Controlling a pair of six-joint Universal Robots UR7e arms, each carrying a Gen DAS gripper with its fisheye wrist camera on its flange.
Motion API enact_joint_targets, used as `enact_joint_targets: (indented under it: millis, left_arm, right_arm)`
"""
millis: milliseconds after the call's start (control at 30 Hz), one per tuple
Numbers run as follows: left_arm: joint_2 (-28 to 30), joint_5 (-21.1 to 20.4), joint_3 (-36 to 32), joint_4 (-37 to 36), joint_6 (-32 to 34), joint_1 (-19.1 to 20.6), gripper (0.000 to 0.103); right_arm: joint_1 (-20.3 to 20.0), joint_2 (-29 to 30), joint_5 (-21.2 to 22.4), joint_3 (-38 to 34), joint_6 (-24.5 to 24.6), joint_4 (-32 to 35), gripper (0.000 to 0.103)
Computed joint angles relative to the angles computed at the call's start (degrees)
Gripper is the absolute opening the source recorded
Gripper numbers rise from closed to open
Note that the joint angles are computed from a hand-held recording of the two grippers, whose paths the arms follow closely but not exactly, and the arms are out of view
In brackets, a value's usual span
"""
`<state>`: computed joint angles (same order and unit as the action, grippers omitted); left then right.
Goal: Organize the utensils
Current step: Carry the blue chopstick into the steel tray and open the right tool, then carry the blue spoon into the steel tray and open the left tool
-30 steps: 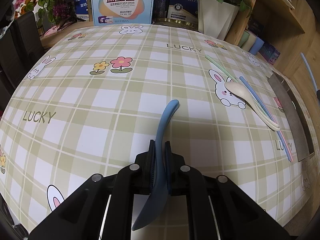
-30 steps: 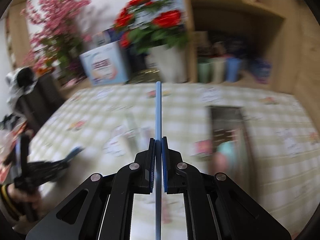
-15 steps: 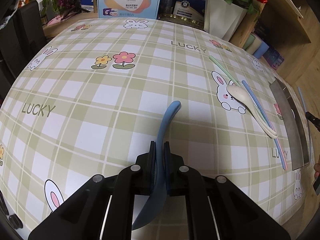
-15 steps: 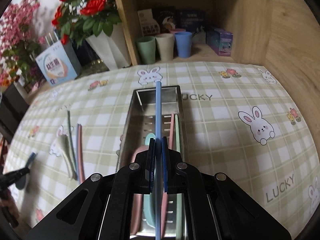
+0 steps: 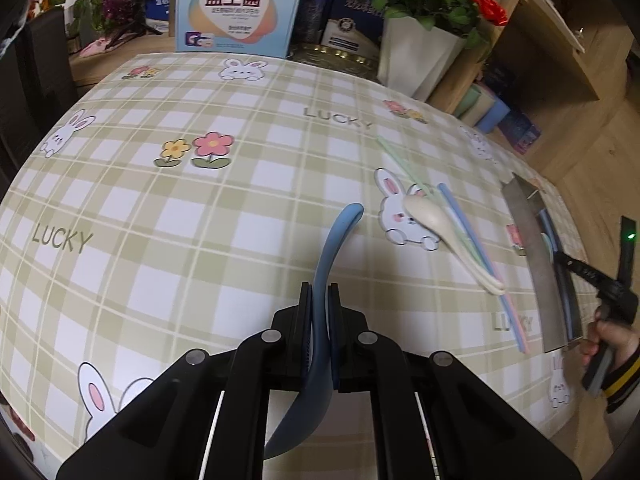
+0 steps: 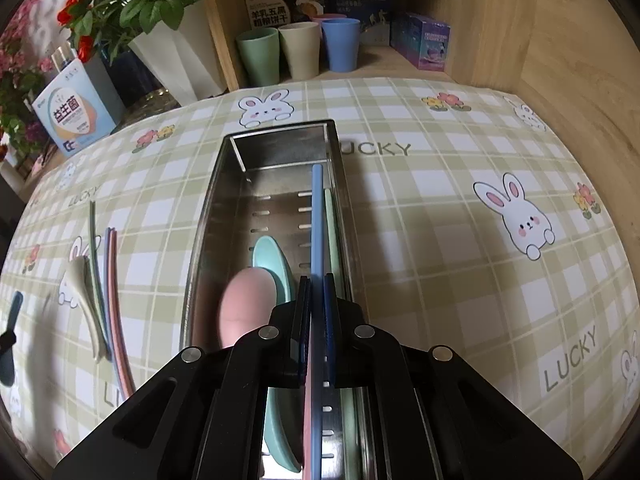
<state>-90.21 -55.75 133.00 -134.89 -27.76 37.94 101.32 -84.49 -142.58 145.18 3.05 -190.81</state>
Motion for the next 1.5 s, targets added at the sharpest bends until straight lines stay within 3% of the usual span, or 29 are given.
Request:
enact_joint_targets:
  millis: [333, 567, 933, 1200, 1267, 1333, 1367, 1500]
  left_arm:
    - [2.0, -5.1, -1.8, -0.5, -1.7, -1.7, 0.007]
    - [5.6, -9.3, -3.8, -1.0, -2.9, -3.4, 0.007]
    - [15.8, -16.5, -8.4, -3.6, -5.2, -7.8, 0.007]
    - [24.9, -22.1, -12.9, -6.0, -7.1, -9.6, 0.007]
    - [27.0, -23.5, -14.2, -6.6, -7.6, -9.9, 0.007]
    - [29.2, -24.6, -15.6, -7.1, -8.0, -10.4, 0.007]
    - [30.7, -25.3, -16.5, -7.3, -8.3, -10.5, 0.007]
    - [34.2, -25.8, -18.5, -7.3, -10.7, -10.7, 0.007]
  right_arm:
    - [0.5, -1.9, 1.6, 1.1, 1.4, 0.7, 0.007]
    - [4.4, -4.3, 1.2, 2.5, 2.3, 0.3, 0.008]
    - [6.3, -14.1, 2.5, 4.0, 4.9, 8.2, 0.009]
    - [3.7, -21.2, 3.9, 6.2, 3.2, 9.5, 0.009]
    - [2.8, -22.7, 4.5, 6.7, 3.0, 9.7, 0.013]
    - [2.1, -23.8, 4.9, 7.1, 2.5, 9.6, 0.034]
    - [2.0, -24.1, 4.8, 7.3, 2.1, 9.0, 0.04]
    - [1.6, -25.6, 4.9, 7.7, 1.7, 9.3, 0.045]
